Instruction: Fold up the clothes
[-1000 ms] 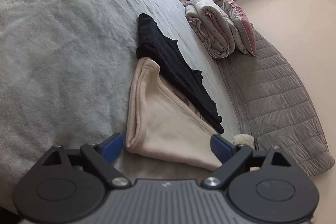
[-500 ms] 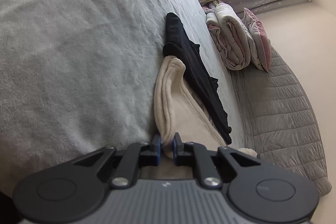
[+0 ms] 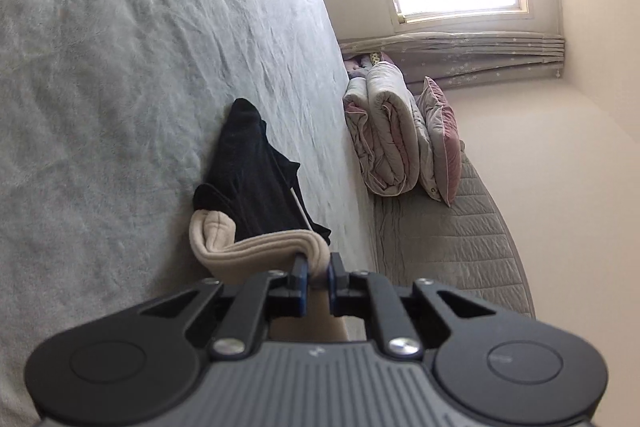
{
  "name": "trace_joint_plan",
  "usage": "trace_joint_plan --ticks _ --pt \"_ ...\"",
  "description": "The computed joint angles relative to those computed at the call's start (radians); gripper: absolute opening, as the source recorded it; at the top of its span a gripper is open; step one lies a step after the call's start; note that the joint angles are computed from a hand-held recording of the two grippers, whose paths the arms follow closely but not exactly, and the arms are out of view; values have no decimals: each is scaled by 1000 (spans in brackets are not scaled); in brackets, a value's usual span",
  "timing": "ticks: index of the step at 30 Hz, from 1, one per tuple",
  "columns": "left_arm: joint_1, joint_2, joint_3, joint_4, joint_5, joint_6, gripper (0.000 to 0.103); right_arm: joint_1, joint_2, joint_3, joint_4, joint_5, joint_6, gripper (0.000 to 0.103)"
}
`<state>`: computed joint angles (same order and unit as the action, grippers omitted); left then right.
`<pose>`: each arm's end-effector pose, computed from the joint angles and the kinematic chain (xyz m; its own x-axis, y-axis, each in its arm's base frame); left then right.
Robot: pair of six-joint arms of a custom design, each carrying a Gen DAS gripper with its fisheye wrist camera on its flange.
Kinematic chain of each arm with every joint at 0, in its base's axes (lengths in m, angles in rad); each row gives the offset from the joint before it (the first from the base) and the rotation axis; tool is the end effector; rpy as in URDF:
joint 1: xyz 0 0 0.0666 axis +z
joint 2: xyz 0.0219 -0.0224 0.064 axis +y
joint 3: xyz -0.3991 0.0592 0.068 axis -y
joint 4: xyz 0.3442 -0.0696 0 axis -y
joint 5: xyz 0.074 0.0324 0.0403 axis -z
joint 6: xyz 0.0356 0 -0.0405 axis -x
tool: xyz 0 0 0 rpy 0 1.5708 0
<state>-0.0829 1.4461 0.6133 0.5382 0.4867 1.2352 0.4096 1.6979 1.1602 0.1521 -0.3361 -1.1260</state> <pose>0.3695 -0.0478 0.2496 -0.5855 -0.7888 -0.1869 -0.1022 0.3006 -0.9483 0.4864 0.2235 0.3009 -0.7409 0.6074 -0.2867 0.0291 0.4554 0.8898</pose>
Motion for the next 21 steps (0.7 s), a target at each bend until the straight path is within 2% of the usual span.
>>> trace_joint_plan --ticks 5,11,21 --pt "-4 74 118 -11 -54 2 9 -8 85 137 -20 21 6 15" --pt "-13 189 251 -44 -120 -24 9 -27 197 251 -1 38 -42 15" --pt "-37 355 384 -55 -233 -87 11 -40 325 351 -26 68 -54 15"
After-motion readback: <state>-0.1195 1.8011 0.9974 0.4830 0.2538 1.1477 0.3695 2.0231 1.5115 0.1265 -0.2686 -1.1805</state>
